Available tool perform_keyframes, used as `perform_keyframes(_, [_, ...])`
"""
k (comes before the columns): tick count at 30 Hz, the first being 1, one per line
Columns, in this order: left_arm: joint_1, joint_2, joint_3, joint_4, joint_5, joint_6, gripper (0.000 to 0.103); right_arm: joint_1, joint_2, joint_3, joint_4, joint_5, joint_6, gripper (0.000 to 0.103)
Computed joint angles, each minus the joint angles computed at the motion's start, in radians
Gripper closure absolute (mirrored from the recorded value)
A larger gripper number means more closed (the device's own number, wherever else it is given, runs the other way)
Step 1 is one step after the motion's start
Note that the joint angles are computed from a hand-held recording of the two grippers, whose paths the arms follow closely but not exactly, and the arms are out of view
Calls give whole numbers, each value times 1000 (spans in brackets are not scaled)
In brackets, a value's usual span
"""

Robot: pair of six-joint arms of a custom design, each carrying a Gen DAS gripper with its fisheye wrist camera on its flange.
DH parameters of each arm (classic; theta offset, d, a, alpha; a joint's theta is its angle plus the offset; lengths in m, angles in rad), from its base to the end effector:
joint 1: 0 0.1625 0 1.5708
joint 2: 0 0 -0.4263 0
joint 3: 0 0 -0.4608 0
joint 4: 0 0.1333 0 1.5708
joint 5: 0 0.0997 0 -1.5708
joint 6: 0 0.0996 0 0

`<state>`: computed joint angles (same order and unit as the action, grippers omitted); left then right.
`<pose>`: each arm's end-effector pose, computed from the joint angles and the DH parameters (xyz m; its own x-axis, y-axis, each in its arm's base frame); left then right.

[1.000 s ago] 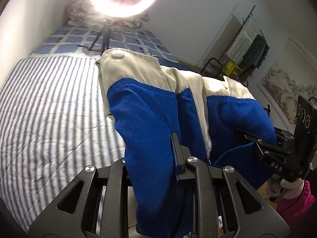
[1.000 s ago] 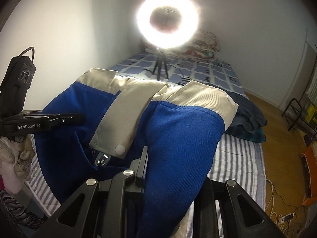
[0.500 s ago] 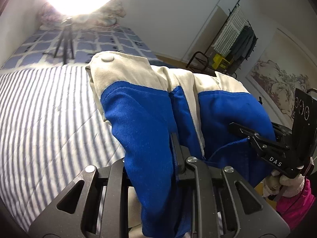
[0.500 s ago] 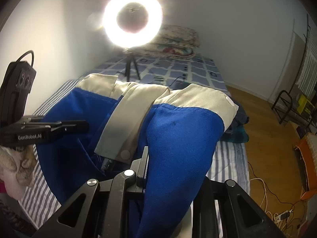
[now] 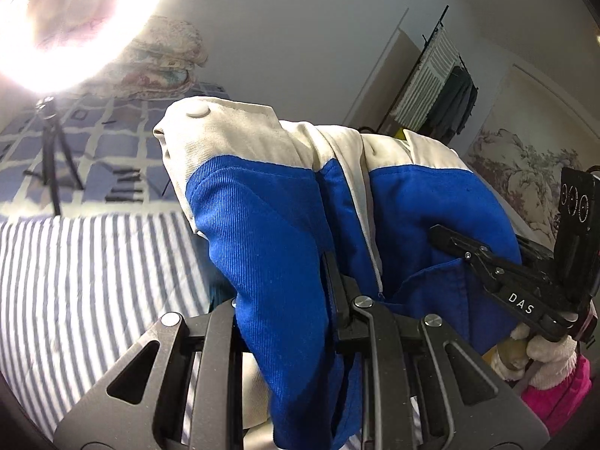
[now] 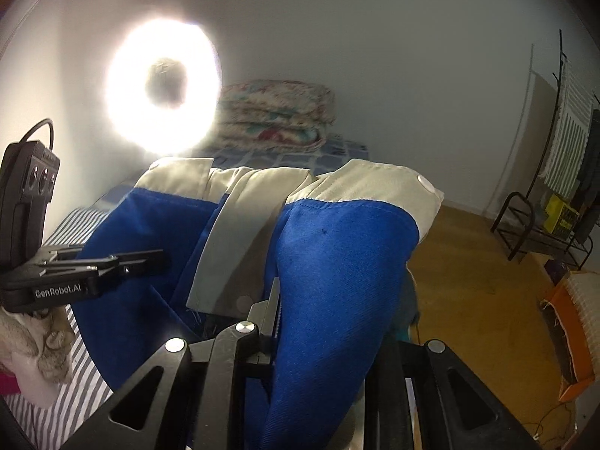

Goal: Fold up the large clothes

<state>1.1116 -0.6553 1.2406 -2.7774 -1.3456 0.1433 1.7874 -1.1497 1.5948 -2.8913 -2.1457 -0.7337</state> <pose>-0.2416 -0.8396 0.1468 -0.8704 0.4164 -0.2628 0.4897 0.6764 -0.5502 0.2316 -0.6844 0.3762 -0.5832 -0.2501 0.7729 -0.7112 0.6170 -0.3370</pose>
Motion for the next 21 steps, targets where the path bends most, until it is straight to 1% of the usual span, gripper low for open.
perform_keyframes(5, [13, 136, -209, 69, -3, 17, 85, -35, 87, -133, 28, 21, 8, 84])
perform_keyframes(7, [18, 172, -263, 89, -7, 14, 85, -46, 118, -183, 44, 19, 1, 84])
perform_keyframes(11, [28, 263, -408, 152, -5, 17, 85, -71, 174, -279, 92, 27, -8, 84])
perform_keyframes(15, [45, 329, -514, 196, -8, 20, 85, -101, 225, -363, 135, 52, -12, 84])
perform_keyframes(17, [60, 372, -587, 238, -10, 10, 85, -114, 245, -395, 158, 70, -1, 84])
perform_keyframes(20, [73, 413, -650, 276, 12, 22, 85, -138, 278, -451, 202, 89, 14, 84])
perform_keyframes(21, [77, 422, -664, 287, 19, 25, 85, -145, 277, -452, 211, 89, 16, 84])
